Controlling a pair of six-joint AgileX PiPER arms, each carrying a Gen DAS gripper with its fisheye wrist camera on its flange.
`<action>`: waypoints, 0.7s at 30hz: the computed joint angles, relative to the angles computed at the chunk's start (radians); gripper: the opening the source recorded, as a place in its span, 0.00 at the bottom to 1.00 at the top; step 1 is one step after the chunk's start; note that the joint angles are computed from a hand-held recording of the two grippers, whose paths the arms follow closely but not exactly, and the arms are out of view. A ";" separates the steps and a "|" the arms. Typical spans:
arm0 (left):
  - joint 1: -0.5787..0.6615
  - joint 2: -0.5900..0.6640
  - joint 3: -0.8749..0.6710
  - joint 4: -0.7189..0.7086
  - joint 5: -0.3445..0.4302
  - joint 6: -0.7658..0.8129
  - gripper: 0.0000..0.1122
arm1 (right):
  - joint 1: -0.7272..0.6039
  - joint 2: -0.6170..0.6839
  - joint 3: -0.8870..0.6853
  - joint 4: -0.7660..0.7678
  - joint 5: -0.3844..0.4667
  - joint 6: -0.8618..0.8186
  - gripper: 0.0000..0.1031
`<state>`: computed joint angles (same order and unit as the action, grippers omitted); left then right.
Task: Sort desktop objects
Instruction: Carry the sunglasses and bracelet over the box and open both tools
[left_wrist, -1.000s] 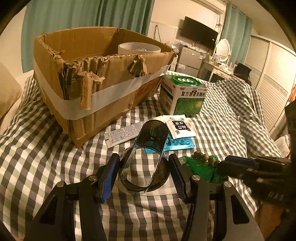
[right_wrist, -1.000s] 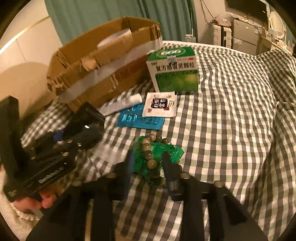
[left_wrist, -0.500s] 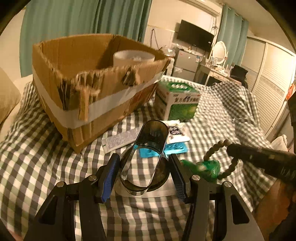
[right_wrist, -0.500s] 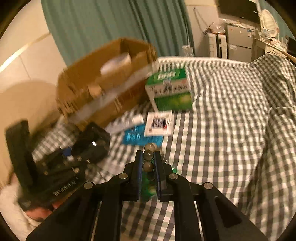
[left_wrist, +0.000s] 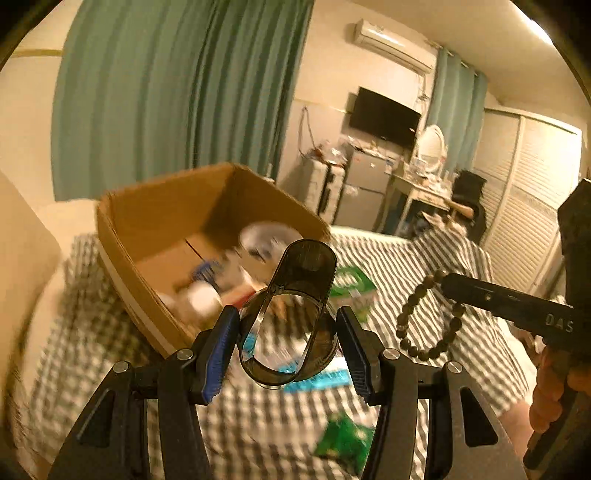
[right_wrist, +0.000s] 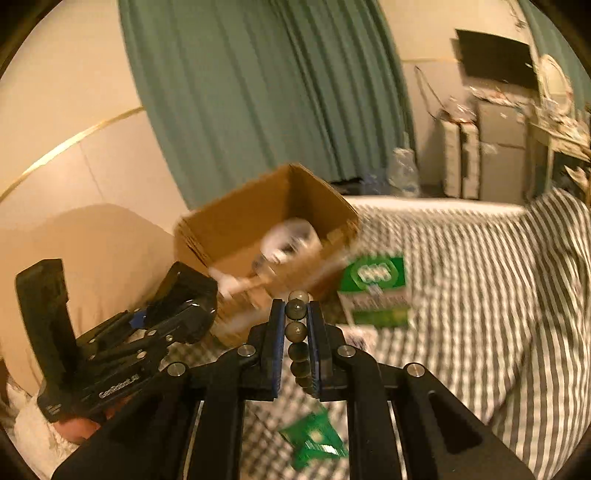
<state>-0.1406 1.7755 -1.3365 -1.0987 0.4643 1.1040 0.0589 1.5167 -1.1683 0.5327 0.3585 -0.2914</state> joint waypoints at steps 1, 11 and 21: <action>0.001 0.010 -0.032 0.036 -0.004 -0.039 0.50 | 0.001 0.032 -0.056 0.036 0.019 -0.034 0.11; -0.004 0.375 -0.621 0.510 0.082 -0.570 0.50 | 0.047 0.421 -0.582 -0.016 0.124 0.114 0.11; 0.026 0.494 -0.768 0.557 0.121 -0.629 0.71 | 0.052 0.600 -0.799 -0.142 0.126 0.314 0.61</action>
